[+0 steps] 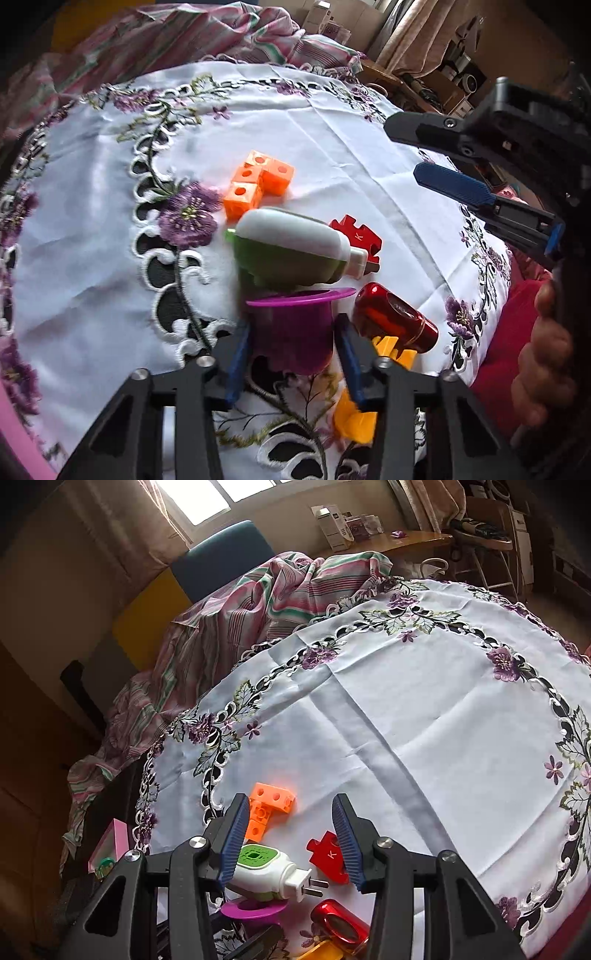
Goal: Organize rigid objects
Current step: 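Grasp the magenta cup with the left gripper while the right gripper approaches the orange blocks, then close the right gripper on the orange cube blocks and lift them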
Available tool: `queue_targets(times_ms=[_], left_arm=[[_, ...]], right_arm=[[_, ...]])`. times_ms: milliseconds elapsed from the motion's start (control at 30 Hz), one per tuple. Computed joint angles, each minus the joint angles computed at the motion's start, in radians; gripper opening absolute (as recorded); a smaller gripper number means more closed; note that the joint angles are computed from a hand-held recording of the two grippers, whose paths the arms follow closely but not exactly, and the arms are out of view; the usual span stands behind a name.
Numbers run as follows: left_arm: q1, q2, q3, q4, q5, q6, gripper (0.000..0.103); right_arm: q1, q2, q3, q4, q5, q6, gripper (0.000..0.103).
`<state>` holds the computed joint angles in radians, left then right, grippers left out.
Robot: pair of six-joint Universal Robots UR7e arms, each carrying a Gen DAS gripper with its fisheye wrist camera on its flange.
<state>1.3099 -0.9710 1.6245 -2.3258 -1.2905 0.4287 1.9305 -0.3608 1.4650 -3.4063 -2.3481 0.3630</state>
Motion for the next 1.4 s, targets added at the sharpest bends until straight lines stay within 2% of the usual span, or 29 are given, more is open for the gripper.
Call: queue_targets(times_ms=[33, 433, 533, 867, 967, 1133, 1400], left_arm=[[-0.002, -0.003, 0.017, -0.037, 0.014, 0.012, 0.033], [0.057, -0.155, 0.183, -0.220, 0.050, 0.128, 0.032], [0.076, -0.181, 0.198, -0.222, 0.040, 0.126, 0.032], [0.079, -0.182, 0.220, -0.272, 0.042, 0.171, 0.032], [0.080, -0.183, 0.221, -0.276, 0.039, 0.177, 0.032], [0.084, -0.187, 0.228, -0.286, 0.032, 0.193, 0.031], [0.089, -0.181, 0.219, -0.283, 0.020, 0.183, 0.032]], right_arm=[[0.000, 0.001, -0.002, 0.004, -0.002, -0.002, 0.047], [0.006, 0.014, -0.031, 0.080, -0.002, -0.027, 0.047], [0.007, 0.017, -0.037, 0.105, -0.010, -0.026, 0.047], [0.003, 0.021, -0.056, 0.207, -0.004, 0.006, 0.047], [-0.007, 0.021, -0.073, 0.273, 0.051, 0.013, 0.047], [-0.018, 0.037, -0.137, 0.306, 0.082, 0.031, 0.047], [-0.051, 0.104, -0.297, 0.473, 0.059, 0.075, 0.053]])
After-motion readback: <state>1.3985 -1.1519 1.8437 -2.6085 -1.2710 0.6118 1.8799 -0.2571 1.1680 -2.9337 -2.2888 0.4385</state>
